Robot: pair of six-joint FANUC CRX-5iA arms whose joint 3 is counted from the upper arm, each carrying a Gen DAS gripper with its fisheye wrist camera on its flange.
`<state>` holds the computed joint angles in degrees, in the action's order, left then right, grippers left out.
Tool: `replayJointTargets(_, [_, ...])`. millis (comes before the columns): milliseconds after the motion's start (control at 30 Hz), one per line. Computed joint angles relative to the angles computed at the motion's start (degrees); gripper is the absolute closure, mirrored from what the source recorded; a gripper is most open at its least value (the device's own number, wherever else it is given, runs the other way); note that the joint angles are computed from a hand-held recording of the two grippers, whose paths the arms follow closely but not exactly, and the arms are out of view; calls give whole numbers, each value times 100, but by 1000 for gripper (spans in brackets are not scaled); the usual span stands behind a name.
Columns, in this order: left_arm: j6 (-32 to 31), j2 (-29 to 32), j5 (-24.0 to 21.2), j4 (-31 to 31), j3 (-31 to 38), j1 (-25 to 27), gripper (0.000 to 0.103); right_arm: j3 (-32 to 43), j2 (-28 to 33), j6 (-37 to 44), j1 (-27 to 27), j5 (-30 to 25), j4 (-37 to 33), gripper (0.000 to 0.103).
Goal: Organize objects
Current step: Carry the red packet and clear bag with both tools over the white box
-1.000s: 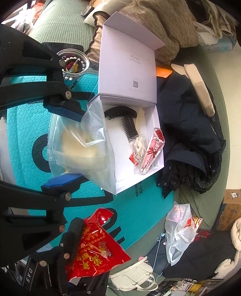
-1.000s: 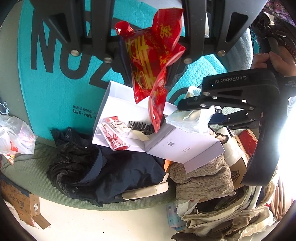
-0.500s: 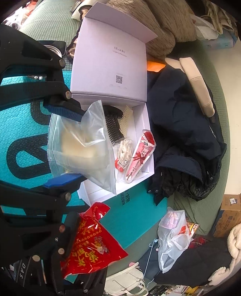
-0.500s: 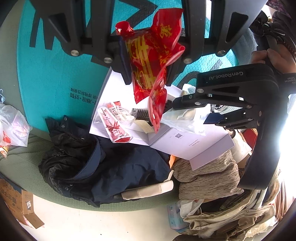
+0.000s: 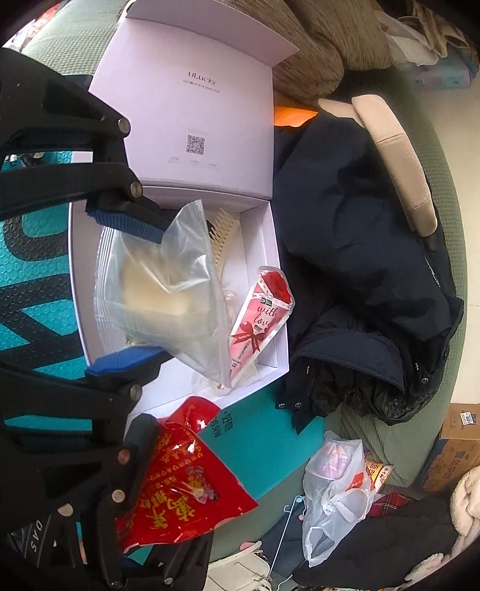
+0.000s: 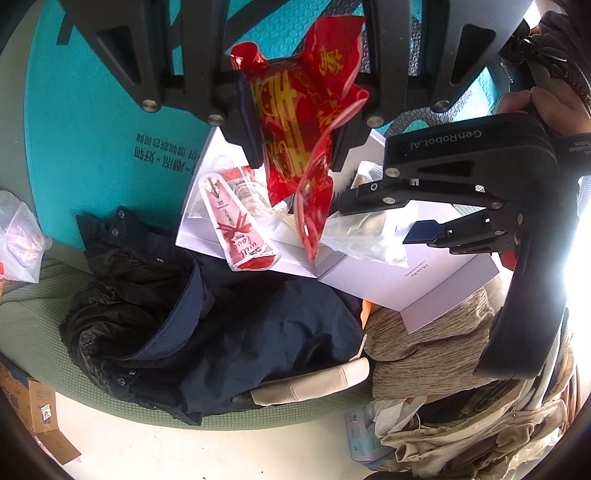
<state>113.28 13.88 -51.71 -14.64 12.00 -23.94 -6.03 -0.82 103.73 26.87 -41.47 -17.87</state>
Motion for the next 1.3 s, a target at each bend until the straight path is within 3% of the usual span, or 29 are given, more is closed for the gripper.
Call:
replayJointTargets(633, [109, 996, -71, -127, 771, 342, 51, 772, 948, 319, -174, 114, -40, 67])
replayJointTargets(1200, [18, 1732, -600, -172, 1412, 329, 51, 581, 1373, -406, 157, 781, 1044, 67])
replayJointTargets(1300, [23, 1839, -727, -80, 1493, 346, 51, 725, 1454, -193, 89, 564, 752, 67])
